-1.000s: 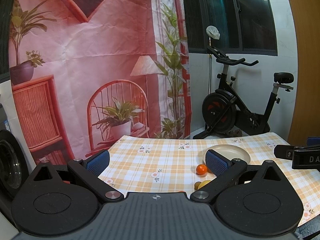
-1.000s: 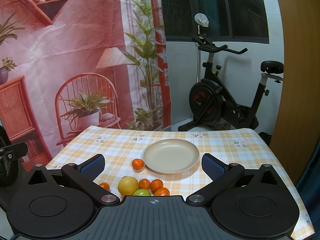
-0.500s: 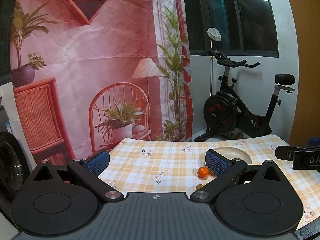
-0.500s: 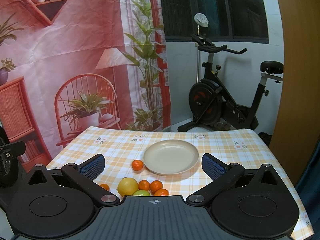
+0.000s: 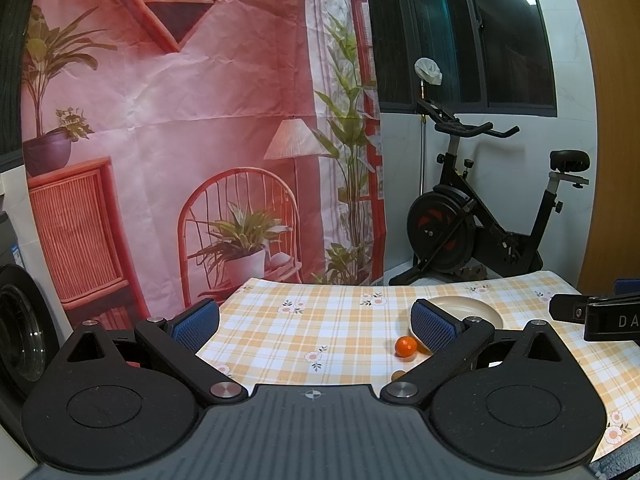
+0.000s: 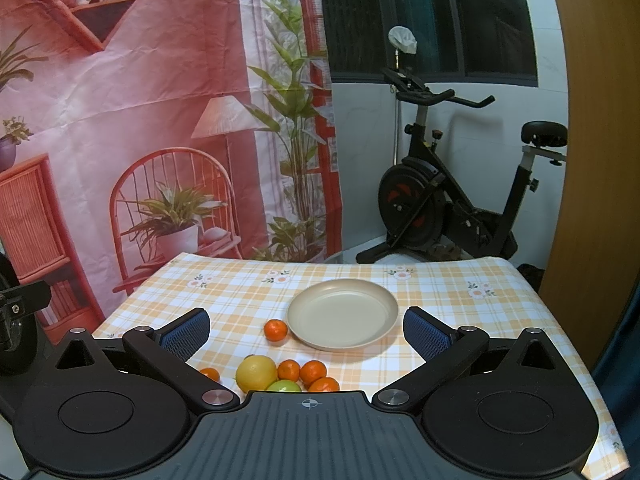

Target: Organize fruits

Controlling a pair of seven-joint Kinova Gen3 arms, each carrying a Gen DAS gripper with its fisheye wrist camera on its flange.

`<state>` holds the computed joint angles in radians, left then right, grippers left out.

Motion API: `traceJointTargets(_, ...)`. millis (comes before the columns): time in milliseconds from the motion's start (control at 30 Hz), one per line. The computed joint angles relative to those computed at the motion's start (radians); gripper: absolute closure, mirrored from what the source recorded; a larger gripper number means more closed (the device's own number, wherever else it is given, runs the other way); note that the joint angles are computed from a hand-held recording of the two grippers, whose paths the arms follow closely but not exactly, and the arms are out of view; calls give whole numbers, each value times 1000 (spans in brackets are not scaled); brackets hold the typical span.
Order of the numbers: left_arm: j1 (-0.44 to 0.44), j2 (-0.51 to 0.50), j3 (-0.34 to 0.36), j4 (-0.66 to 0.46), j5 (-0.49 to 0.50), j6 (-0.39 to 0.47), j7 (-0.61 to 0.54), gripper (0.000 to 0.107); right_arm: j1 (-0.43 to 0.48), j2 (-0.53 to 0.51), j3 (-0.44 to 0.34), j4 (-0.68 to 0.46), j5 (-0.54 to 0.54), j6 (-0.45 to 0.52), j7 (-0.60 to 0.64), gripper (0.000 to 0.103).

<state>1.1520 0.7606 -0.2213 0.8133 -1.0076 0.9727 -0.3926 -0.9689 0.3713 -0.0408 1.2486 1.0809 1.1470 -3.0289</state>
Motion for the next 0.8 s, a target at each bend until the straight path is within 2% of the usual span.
traceJointTargets(400,-4,2,0,-4,5,3,6,5,0,5,5,-13,-1,0,6,0)
traceJointTargets(533,-4,12,-7,-17,3,9,8,5,11,3,9,-47,3,-8,49,0)
traceJointTargets(800,-26,43,-4,-65,27,10,-33,5,33,10,28,47,53,-69,-35,0)
